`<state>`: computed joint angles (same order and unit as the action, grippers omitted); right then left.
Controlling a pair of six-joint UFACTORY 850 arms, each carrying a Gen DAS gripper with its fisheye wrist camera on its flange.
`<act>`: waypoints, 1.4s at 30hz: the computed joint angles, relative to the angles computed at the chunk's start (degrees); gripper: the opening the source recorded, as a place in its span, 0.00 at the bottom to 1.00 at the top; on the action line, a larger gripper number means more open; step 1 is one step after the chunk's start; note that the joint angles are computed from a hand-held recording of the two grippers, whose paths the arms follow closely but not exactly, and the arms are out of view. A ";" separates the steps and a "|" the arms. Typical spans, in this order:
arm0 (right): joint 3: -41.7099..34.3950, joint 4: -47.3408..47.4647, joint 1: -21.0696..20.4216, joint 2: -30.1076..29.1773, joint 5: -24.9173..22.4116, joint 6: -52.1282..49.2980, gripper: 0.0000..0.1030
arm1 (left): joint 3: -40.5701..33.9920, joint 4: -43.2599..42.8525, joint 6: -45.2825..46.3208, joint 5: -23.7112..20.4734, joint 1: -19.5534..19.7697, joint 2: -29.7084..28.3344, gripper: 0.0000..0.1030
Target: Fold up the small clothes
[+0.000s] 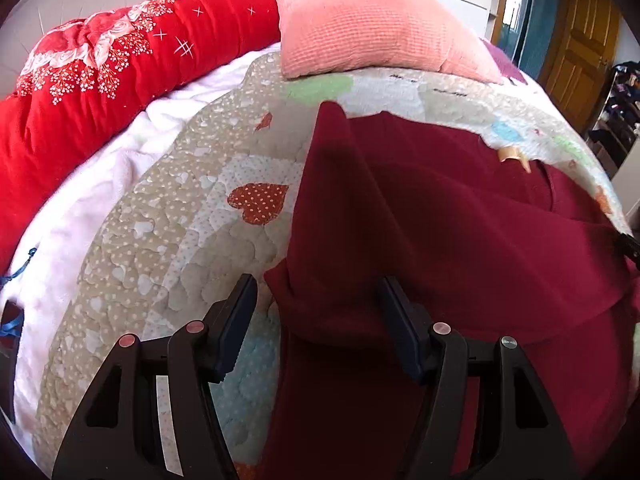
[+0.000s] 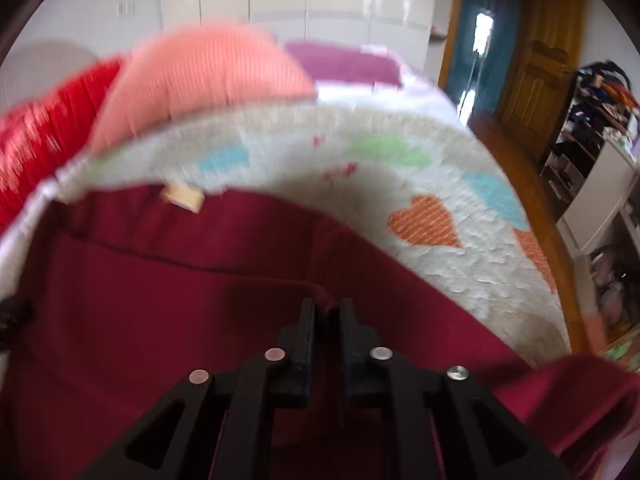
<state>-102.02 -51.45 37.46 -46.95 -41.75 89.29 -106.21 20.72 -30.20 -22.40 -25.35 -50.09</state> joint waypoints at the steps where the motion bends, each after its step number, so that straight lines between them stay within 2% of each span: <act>1: 1.53 -1.18 0.47 1.36 0.38 1.86 0.21 | 0.31 0.07 -0.02 0.18 -0.04 0.27 0.62; 2: 2.48 -1.53 0.80 2.28 0.92 2.87 0.24 | 0.68 -0.04 0.16 0.44 -0.10 0.62 0.62; 5: 6.19 -4.89 2.06 5.02 6.70 7.75 0.25 | 3.45 2.80 -2.79 2.94 -0.52 2.77 0.62; 8: 2.37 3.03 2.12 1.65 5.81 0.57 0.25 | 4.91 4.19 -3.41 3.70 -1.15 3.90 0.62; 10: 1.64 6.38 1.51 0.04 6.86 -0.82 0.25 | 4.89 5.18 -3.81 3.15 -1.50 3.87 0.62; 13: 2.47 5.25 1.62 0.64 7.30 1.72 0.25 | 4.01 4.63 -3.70 2.81 -1.34 3.13 0.62; 17: 3.21 4.92 2.08 2.48 8.78 3.10 0.25 | 0.58 5.57 -5.59 -0.12 -0.71 0.48 0.62; 20: 2.16 3.81 2.61 1.99 8.83 3.31 0.26 | -1.26 3.14 -4.63 -1.61 0.25 -1.11 0.62; 22: 1.96 3.39 2.38 1.37 10.47 4.80 0.30 | -1.78 -0.22 -2.59 -1.17 1.23 -1.75 0.64; 25: -0.79 9.54 1.53 -1.74 12.21 -0.06 0.35 | -2.44 -10.06 4.61 -1.53 2.82 -1.99 0.68; 27: -3.15 9.47 2.15 -2.99 9.15 -1.99 0.35 | -1.86 -9.72 4.49 -1.37 3.04 -1.32 0.68; 28: -3.02 9.69 2.26 -2.60 9.43 -2.40 0.35 | -1.08 -8.02 3.15 -0.89 3.05 -0.68 0.68; 30: -0.09 8.70 2.14 -0.32 13.64 -0.01 0.36 | 0.45 -7.34 2.68 -0.03 3.15 0.62 0.68; 33: 0.26 6.30 2.86 0.45 11.37 1.92 0.39 | 1.55 -7.80 2.03 0.79 3.39 1.64 0.67; 36: 0.06 6.78 3.05 0.46 12.53 1.37 0.39 | 2.68 -7.67 1.76 1.36 3.23 2.57 0.67; 38: -1.16 6.73 3.32 -0.35 11.38 0.92 0.40 | 3.35 -7.10 1.86 1.67 2.79 3.17 0.67; 40: -3.40 9.62 3.32 -2.20 8.39 -2.41 0.42 | 4.19 -7.77 2.90 2.43 2.19 3.88 0.67; 42: -4.12 13.13 2.96 -3.38 7.72 -5.58 0.43 | 4.89 -9.30 4.59 3.26 1.49 4.50 0.67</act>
<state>-106.14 -38.32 40.42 -50.33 -34.02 83.71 -101.32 11.42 -25.61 -19.14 -23.86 -45.59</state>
